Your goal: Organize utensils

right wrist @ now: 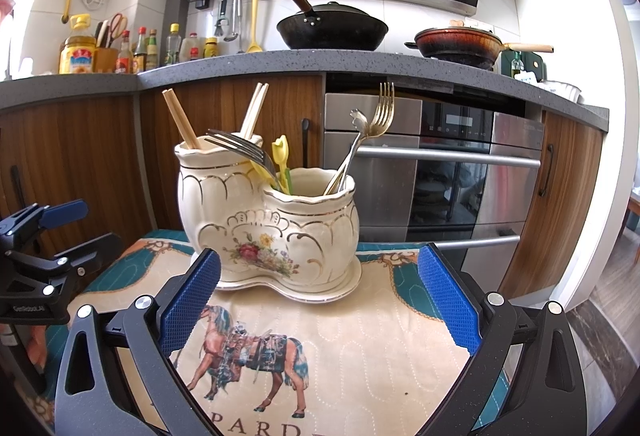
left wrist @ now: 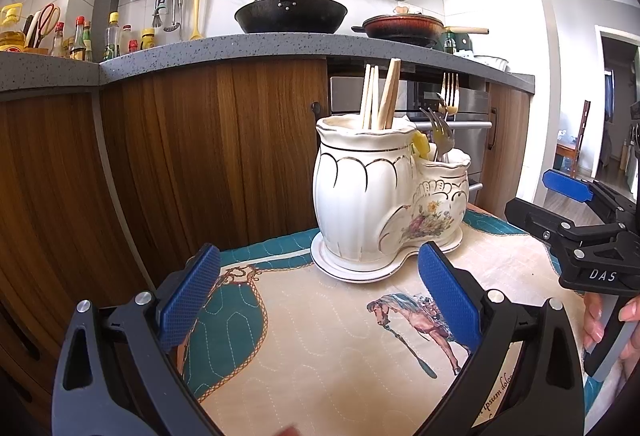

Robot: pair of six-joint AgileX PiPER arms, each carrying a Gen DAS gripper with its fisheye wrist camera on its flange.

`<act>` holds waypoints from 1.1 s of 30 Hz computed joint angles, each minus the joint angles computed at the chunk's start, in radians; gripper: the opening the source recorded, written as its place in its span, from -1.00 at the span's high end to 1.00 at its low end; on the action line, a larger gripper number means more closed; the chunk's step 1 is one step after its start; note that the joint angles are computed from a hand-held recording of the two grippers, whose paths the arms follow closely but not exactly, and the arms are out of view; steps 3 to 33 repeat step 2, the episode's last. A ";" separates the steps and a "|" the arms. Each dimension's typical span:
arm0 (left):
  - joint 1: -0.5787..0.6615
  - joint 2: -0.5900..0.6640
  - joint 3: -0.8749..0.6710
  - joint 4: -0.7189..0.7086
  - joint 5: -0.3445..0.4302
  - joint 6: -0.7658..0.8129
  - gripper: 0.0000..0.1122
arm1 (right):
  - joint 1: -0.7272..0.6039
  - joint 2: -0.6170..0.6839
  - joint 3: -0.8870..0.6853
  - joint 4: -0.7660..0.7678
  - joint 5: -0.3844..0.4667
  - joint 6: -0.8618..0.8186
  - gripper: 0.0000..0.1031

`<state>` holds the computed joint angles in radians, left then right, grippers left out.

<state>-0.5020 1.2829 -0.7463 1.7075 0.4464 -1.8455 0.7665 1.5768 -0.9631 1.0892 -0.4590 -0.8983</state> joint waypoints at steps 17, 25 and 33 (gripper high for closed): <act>0.001 0.001 0.000 0.001 -0.001 0.000 -0.74 | -0.004 0.007 -0.008 0.068 0.000 -0.045 -0.90; 0.001 0.001 0.000 0.001 -0.001 0.000 -0.74 | -0.004 0.007 -0.008 0.068 0.000 -0.045 -0.90; 0.001 0.001 0.000 0.001 -0.001 0.000 -0.74 | -0.004 0.007 -0.008 0.068 0.000 -0.045 -0.90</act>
